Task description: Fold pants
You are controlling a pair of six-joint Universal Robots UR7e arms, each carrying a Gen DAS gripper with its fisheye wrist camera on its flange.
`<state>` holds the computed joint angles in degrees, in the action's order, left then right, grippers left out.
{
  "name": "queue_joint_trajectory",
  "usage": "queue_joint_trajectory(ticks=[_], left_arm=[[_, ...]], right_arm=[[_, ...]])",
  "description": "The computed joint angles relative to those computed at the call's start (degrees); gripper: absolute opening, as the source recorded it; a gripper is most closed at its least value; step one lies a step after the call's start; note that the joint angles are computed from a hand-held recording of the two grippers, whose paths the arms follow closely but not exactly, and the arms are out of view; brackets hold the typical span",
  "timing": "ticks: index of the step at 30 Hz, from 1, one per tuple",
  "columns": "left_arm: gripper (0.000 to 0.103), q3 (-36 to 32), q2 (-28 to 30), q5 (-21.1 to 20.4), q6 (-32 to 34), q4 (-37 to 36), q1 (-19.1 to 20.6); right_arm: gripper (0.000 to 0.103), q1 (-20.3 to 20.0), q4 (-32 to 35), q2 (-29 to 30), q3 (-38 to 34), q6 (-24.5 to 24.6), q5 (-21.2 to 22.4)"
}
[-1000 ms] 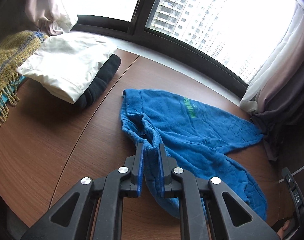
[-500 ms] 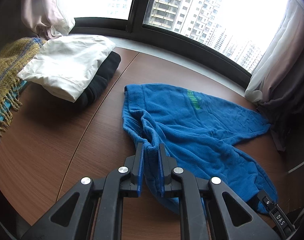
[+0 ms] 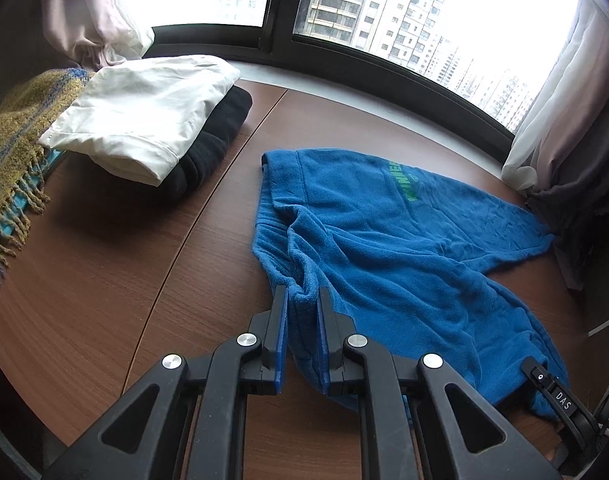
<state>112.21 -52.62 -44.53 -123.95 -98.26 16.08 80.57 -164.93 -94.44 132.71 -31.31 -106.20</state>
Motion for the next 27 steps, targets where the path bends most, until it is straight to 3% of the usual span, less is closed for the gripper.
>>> queue_joint_trajectory(ticks=[6, 11, 14, 20, 27], left_arm=[[0.014, 0.2, -0.8, 0.8, -4.0, 0.7, -1.7], [0.014, -1.3, -1.9, 2.6, -8.8, 5.3, -3.3], [0.014, -2.4, -2.7, 3.4, -11.3, 8.4, -3.0], [0.014, -1.4, -4.6, 5.7, -9.0, 2.7, 0.5], [0.014, -2.7, -4.7, 6.9, -7.1, 0.1, 5.3]], right_arm=[[0.009, 2.6, -2.5, -3.6, 0.2, -3.7, 3.1], [0.009, 5.3, -0.8, -5.9, -1.9, -2.7, 7.5], [0.009, 7.6, -0.1, -5.1, -3.7, -2.4, 6.9], [0.009, 12.2, -2.4, 2.5, -9.3, -3.0, 4.7], [0.009, 14.3, -2.0, 13.6, -18.5, -1.1, 0.5]])
